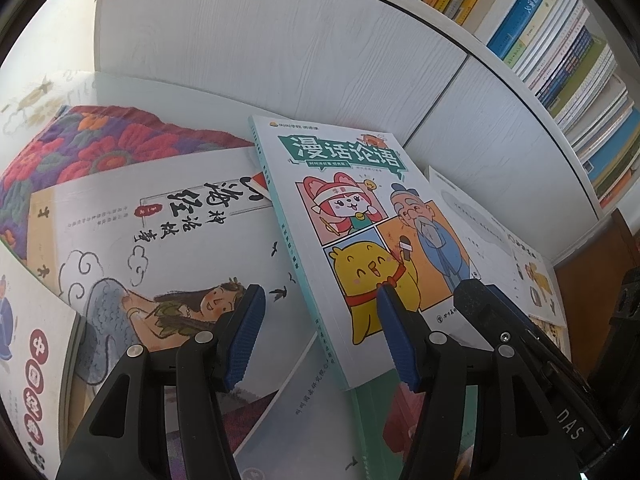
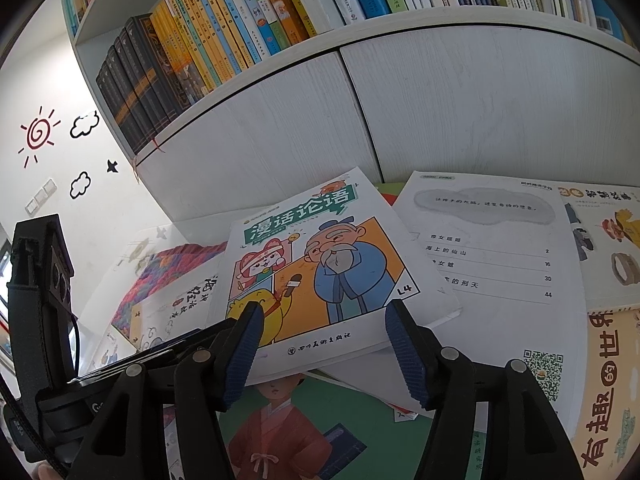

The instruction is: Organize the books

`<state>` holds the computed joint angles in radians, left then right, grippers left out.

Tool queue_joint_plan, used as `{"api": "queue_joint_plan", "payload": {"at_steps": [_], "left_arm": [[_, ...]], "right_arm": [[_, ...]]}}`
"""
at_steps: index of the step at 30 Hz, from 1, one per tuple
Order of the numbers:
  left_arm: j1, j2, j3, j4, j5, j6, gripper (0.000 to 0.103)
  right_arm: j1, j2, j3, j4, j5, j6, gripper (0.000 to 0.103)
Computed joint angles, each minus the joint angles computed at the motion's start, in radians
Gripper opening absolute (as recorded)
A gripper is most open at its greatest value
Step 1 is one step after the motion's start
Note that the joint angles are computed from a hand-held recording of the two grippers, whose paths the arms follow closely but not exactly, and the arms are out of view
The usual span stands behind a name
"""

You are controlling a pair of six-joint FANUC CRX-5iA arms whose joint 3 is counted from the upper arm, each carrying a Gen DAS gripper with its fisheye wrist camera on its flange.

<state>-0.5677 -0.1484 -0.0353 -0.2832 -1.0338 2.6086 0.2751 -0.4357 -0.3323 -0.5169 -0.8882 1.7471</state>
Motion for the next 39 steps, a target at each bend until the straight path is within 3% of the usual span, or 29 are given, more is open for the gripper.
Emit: {"api": "queue_joint_plan", "payload": {"at_steps": [3, 6, 8, 11, 16, 19, 25, 28, 30, 35, 39], "left_arm": [[0.009, -0.008, -0.003, 0.024, -0.005, -0.022, 0.053], [-0.001, -0.009, 0.009, 0.004, -0.025, -0.024, 0.052], [0.002, -0.013, 0.002, 0.016, -0.018, -0.032, 0.052], [-0.009, -0.002, 0.022, 0.0, -0.047, -0.026, 0.052], [-0.061, 0.009, 0.078, -0.091, -0.122, 0.011, 0.052], [-0.048, -0.006, 0.059, -0.062, -0.083, -0.019, 0.052], [-0.036, 0.01, 0.045, -0.019, -0.037, -0.073, 0.052], [-0.027, 0.024, 0.04, 0.02, -0.015, -0.122, 0.051], [-0.039, 0.044, 0.064, 0.007, -0.047, -0.125, 0.051], [-0.023, 0.019, 0.043, 0.037, -0.022, -0.137, 0.051], [-0.036, 0.035, 0.067, 0.02, -0.057, -0.156, 0.051]], "right_arm": [[-0.05, 0.024, 0.039, -0.047, -0.062, 0.005, 0.061], [-0.222, 0.094, 0.116, -0.24, -0.202, 0.056, 0.061], [-0.284, 0.122, 0.136, -0.292, -0.247, 0.069, 0.061], [-0.249, 0.11, 0.121, -0.194, -0.194, 0.003, 0.061], [-0.213, 0.094, 0.103, -0.176, -0.162, 0.014, 0.063], [-0.159, 0.072, 0.081, -0.112, -0.12, -0.013, 0.065], [-0.247, 0.104, 0.107, -0.2, -0.126, 0.041, 0.064], [-0.279, 0.147, 0.137, -0.263, -0.189, 0.083, 0.064], [-0.231, 0.127, 0.117, -0.213, -0.14, 0.08, 0.066], [-0.039, 0.069, 0.04, 0.048, 0.004, -0.01, 0.066], [-0.053, 0.079, 0.053, 0.034, -0.017, 0.01, 0.066]]}}
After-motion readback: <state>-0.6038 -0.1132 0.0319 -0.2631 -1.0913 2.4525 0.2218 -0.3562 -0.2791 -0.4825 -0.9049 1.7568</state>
